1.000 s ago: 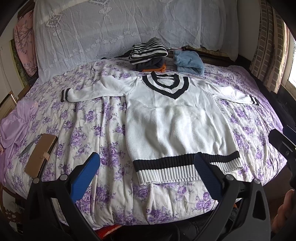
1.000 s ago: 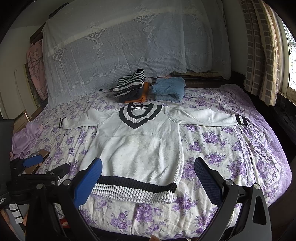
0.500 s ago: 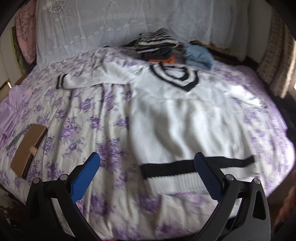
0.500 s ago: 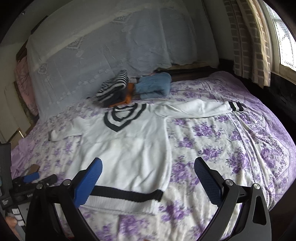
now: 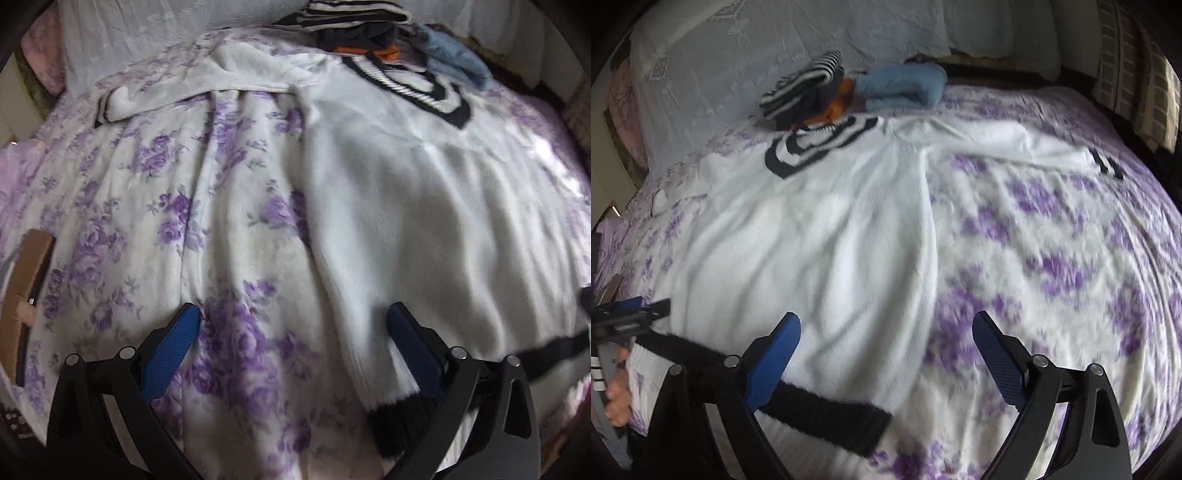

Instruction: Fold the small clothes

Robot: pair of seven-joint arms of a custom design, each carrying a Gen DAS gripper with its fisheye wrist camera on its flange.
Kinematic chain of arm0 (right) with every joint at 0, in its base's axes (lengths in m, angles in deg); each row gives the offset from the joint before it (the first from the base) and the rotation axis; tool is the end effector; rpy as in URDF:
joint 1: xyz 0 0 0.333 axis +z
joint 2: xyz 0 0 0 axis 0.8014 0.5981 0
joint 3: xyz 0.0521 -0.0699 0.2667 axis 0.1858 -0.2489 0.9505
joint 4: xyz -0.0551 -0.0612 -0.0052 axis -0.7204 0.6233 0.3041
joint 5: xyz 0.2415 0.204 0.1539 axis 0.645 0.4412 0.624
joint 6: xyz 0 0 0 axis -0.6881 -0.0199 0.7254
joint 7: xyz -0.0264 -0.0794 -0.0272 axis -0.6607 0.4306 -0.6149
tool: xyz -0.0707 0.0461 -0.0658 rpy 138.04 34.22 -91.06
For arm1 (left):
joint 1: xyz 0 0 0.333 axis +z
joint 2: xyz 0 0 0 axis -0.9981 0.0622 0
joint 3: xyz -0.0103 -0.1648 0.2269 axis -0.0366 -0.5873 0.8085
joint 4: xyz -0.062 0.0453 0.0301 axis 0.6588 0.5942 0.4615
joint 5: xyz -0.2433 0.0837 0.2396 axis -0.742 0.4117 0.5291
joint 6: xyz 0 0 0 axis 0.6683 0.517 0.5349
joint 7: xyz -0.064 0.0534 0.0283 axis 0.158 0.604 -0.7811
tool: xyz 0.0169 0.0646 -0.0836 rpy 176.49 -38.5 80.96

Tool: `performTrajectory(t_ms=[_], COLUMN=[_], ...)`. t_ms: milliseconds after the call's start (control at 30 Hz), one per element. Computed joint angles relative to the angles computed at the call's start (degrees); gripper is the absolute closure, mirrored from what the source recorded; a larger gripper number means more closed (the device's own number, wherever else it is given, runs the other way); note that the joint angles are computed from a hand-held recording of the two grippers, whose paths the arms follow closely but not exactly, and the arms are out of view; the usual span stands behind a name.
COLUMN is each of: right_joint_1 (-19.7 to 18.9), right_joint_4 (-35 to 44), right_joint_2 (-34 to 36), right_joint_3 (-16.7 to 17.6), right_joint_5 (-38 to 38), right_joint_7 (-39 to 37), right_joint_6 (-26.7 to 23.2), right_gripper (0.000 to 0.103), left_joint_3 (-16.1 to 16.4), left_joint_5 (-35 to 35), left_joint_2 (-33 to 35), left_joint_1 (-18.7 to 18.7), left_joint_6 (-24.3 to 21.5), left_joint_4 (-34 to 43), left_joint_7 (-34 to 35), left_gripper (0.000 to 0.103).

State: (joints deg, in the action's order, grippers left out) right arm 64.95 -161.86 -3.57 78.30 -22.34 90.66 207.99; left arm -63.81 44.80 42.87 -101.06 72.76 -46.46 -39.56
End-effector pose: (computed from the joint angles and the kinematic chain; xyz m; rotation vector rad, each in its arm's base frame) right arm 0.6013 0.1105 0.4195 -2.0318 1.5550 -0.3480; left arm 0.4775 -0.2492 0.3596 -2.2123 1.5838 -0.4246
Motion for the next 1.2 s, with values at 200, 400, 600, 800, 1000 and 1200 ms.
performTrajectory(t_ms=[200,400,600,800,1000,1200], right_joint_1=[-2.5,-1.9,-1.6,-2.3,-3.0,-0.2], right_joint_4=[-5.6,-5.1,-7.6,-9.6,-4.4,4.4], right_joint_2=[-4.2,-5.0,-7.6,-7.7,-7.2,2.6], right_joint_3=[2.3,2.4,1.7,1.5,1.4,1.7], right_joint_5=[9.9,12.8,12.6,13.8,15.1,7.0], right_joint_7=[-10.0,-13.2,-16.0,-18.4,-17.9,-15.0], right_joint_6=[-3.5,-5.2,-3.8,-3.8,-0.7,-10.9], right_gripper=[0.015,0.082,0.084,0.070,0.055,0.044], left_joint_3=[-1.3,-1.0,-1.0,-0.7,-0.6,-0.6], left_joint_5=[-7.0,0.9,-1.6,-4.3,-4.2,-10.9], left_joint_2=[-4.4,-3.1,-5.4,-7.9,-11.1,5.3], left_joint_1=[1.0,-1.0,-0.1,0.3,2.5,0.0], left_joint_6=[14.8,8.7,12.2,17.0,17.1,11.0], left_joint_4=[-8.6,-4.3,-7.6,-12.0,-10.7,4.0], left_joint_7=[11.8,4.9,9.6,11.5,12.5,26.2], left_gripper=[0.004,0.025,0.057,0.057,0.051,0.021])
